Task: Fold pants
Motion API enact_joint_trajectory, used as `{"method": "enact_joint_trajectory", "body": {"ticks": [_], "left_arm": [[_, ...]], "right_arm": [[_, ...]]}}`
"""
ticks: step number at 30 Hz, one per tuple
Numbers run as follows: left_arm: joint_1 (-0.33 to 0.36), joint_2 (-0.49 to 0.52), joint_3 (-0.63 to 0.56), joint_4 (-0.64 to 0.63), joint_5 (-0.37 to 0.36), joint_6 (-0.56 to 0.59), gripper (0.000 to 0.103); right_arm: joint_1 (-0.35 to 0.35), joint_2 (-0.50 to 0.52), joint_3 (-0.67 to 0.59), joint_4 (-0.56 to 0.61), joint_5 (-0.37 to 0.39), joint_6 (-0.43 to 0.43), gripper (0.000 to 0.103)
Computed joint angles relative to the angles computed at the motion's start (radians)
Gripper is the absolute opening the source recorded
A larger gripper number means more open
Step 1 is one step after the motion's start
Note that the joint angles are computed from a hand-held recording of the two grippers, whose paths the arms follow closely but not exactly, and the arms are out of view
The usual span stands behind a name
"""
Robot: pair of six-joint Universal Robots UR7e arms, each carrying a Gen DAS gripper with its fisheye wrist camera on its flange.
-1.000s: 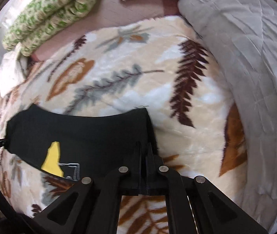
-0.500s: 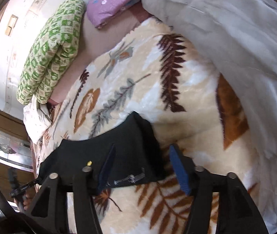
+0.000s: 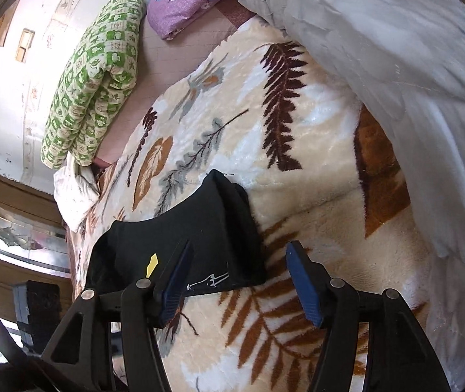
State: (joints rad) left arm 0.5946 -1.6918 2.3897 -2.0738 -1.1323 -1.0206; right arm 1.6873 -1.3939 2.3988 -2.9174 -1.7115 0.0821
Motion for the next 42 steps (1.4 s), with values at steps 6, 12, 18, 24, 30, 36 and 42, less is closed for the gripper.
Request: {"method": "enact_joint_trajectory", "body": {"ticks": [6,12,18,24,30,36,42], "left_arm": [[0.027,-0.177,-0.046,0.356,0.177,0.02,0.046],[0.065,-0.477,-0.063,0.496,0.101,0.064,0.046],[-0.027,-0.572,-0.058,0.693,0.065,0.089,0.046],[-0.065,-0.609,-0.026,0.746,0.209,0.088,0.046],[-0.116,-0.576,-0.015,0.878,0.386,0.146,0.046],[0.025,-0.52,-0.038,0.787,0.486,0.177,0.044],[0.166,-0.52,-0.071,0.622,0.557,0.236,0.023]], "right_arm": [[-0.004,-0.01,0.017,-0.021,0.057,-0.037,0.062],[0.077,0.041,-0.008,-0.022,0.109,-0.012,0.063],[0.229,0.245,-0.114,-0.006,0.174,0.038,0.066],[0.31,0.318,-0.152,0.008,0.162,0.1,0.066],[0.321,0.311,-0.13,0.026,0.135,0.139,0.066],[0.302,0.331,-0.109,0.013,0.19,0.153,0.07],[0.329,0.436,-0.15,0.006,0.247,0.15,0.07]]}}
